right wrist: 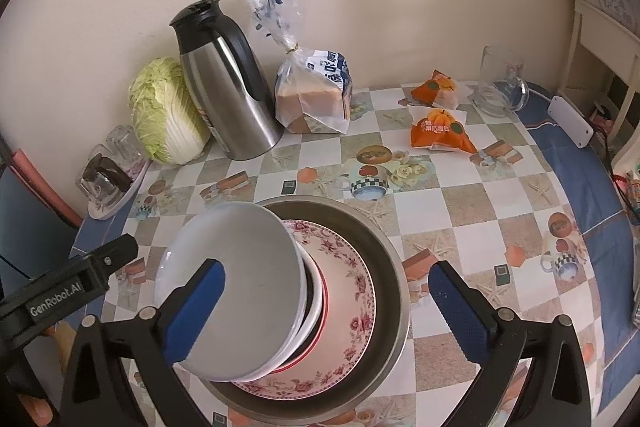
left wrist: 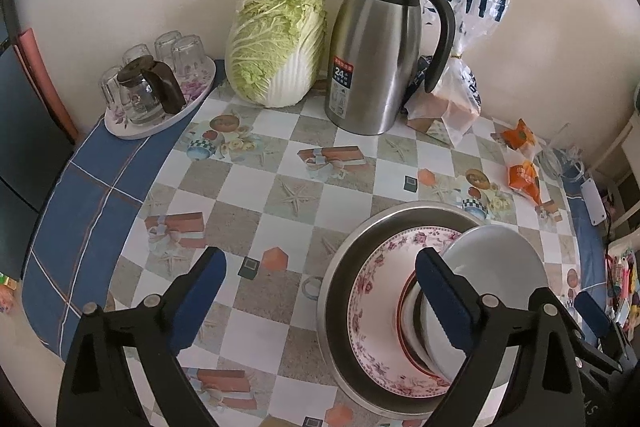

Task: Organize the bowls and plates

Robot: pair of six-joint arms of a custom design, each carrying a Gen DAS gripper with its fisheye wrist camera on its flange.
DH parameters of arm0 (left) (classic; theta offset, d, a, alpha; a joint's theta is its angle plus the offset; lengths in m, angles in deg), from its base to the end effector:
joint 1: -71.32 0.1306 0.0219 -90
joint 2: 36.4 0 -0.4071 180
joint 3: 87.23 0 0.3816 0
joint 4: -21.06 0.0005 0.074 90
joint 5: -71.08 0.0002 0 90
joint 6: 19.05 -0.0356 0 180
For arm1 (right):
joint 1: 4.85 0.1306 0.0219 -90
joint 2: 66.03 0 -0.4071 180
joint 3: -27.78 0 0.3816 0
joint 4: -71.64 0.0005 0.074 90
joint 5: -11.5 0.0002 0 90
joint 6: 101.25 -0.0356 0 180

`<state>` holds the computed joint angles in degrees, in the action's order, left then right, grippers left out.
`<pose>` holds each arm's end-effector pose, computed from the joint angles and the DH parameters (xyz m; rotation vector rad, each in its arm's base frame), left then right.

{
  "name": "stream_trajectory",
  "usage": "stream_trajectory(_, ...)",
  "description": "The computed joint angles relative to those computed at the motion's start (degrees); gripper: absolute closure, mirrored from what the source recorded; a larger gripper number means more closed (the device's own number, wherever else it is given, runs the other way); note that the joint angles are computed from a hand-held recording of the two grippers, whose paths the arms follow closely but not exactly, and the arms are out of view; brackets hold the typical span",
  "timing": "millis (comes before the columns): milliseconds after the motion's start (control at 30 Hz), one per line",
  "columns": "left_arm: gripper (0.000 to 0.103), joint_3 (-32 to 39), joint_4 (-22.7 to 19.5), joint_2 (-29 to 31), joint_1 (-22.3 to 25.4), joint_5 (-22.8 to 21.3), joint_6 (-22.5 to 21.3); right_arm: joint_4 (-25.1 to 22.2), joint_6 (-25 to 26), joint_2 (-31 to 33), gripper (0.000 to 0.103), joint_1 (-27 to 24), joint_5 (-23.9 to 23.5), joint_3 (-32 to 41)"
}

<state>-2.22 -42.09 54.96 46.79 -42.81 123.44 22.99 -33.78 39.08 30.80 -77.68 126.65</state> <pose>0.4133 -0.1733 0.3955 -0.7257 2.5025 0.1379 0.4640 0.3315 0.3924 -0.2882 2.5572 0.3797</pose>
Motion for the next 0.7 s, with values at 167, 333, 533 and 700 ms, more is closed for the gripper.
stream_trajectory(167,0.007,-0.78,1.55,-0.8,0.39,0.69,1.09,-0.22,0.25,0.17,0.0,-0.11,-0.13,0.12)
stream_trajectory(333,0.007,-0.65,1.5,-1.16,-0.09,-1.27,1.85,-0.64,0.58,0.28,0.0,-0.13,-0.2,0.35)
stream_trajectory(533,0.007,0.42,1.23,-1.17,-1.74,-4.12,1.41,-0.95,0.93,-0.41,0.0,-0.21,0.17,0.16)
stream_trajectory(700,0.007,0.95,1.09,-1.01,-3.78,-5.78,1.25,-1.6,1.5,-1.6,0.0,-0.31,0.94,-0.22)
